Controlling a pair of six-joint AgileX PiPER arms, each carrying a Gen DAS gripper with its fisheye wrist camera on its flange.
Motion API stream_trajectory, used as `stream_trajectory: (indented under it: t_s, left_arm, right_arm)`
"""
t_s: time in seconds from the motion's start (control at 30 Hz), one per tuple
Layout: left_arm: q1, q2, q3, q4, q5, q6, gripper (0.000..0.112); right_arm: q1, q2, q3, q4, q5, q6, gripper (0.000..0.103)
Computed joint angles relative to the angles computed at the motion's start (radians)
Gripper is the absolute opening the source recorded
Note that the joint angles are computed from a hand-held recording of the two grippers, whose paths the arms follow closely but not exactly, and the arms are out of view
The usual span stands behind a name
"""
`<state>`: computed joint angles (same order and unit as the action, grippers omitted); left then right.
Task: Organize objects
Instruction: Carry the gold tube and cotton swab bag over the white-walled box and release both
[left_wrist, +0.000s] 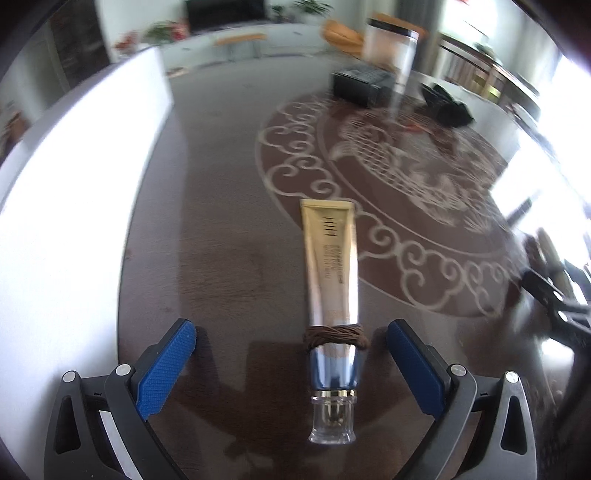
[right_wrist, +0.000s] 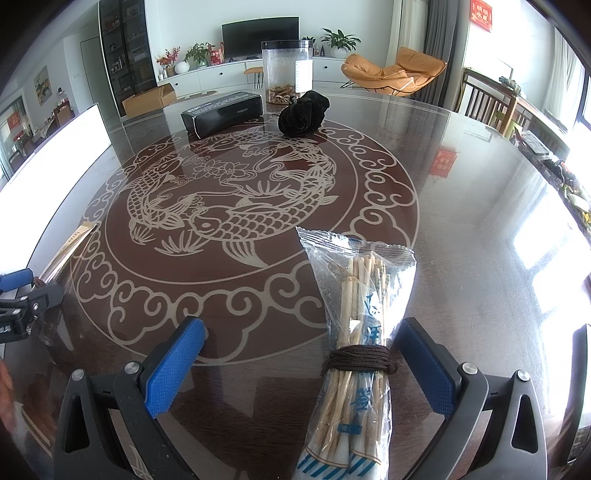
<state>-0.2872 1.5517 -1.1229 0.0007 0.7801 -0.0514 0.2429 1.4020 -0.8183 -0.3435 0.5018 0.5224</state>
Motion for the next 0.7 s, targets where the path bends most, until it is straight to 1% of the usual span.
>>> stream_trajectory:
  t_s: [0.03,0.1,0.13,0.17,0.2,0.23,0.27,0.3,0.33,0.37,0.4,0.5,0.57,0.7]
  left_arm:
    - [0.003,0.000,-0.007,-0.013,0.000,0.030,0.103]
    - [-0.014,0.013,-0.029,0.006,-0.003,0.040,0.101]
    - [-0.025,0.029,-0.048,0.002,0.008,0.057,0.092]
    - [-0.041,0.041,-0.061,0.002,0.019,0.075,0.080]
    - [-0.059,0.029,-0.051,0.004,0.001,0.091,0.060]
    - [-0.070,0.019,-0.047,-0.015,0.001,0.112,0.049]
    - [-0.090,0.005,-0.036,0.006,-0.001,0.101,0.026]
    - [-0.119,-0.016,-0.016,0.039,-0.007,0.074,0.026]
    - [-0.156,-0.045,0.024,0.112,-0.032,0.007,0.025]
    - [-0.182,-0.078,0.068,0.152,-0.055,-0.043,0.025]
    - [-0.188,-0.105,0.102,0.153,-0.069,-0.063,0.025]
    - [-0.168,-0.209,0.204,0.060,-0.109,-0.048,0.025]
    - [-0.170,-0.274,0.250,0.043,-0.125,-0.062,0.025]
    - [-0.147,-0.389,0.310,-0.028,-0.133,-0.031,0.025]
  right_arm:
    - [0.001,-0.002,-0.001,0.001,0.002,-0.001,0.103]
    - [0.000,-0.001,0.000,0.000,0.001,0.000,0.103]
    - [0.000,0.001,0.000,-0.001,-0.001,0.001,0.103]
    - [0.000,0.001,0.000,-0.001,-0.002,0.001,0.103]
    - [0.001,-0.001,0.000,0.000,0.001,0.000,0.103]
    - [0.001,-0.003,-0.001,0.002,0.004,-0.001,0.103]
    - [0.001,-0.003,-0.001,0.002,0.004,-0.002,0.103]
    - [0.000,-0.001,0.000,0.000,0.001,0.000,0.103]
    - [0.001,-0.003,-0.001,0.001,0.003,-0.001,0.103]
    - [0.000,0.000,0.000,0.000,-0.001,0.000,0.103]
    - [0.001,0.000,-0.002,0.001,0.001,0.000,0.103]
    - [0.001,0.001,-0.002,0.000,0.000,0.000,0.103]
    - [0.001,0.003,-0.002,-0.001,-0.002,0.001,0.103]
    - [0.001,-0.001,-0.003,0.001,0.003,-0.001,0.103]
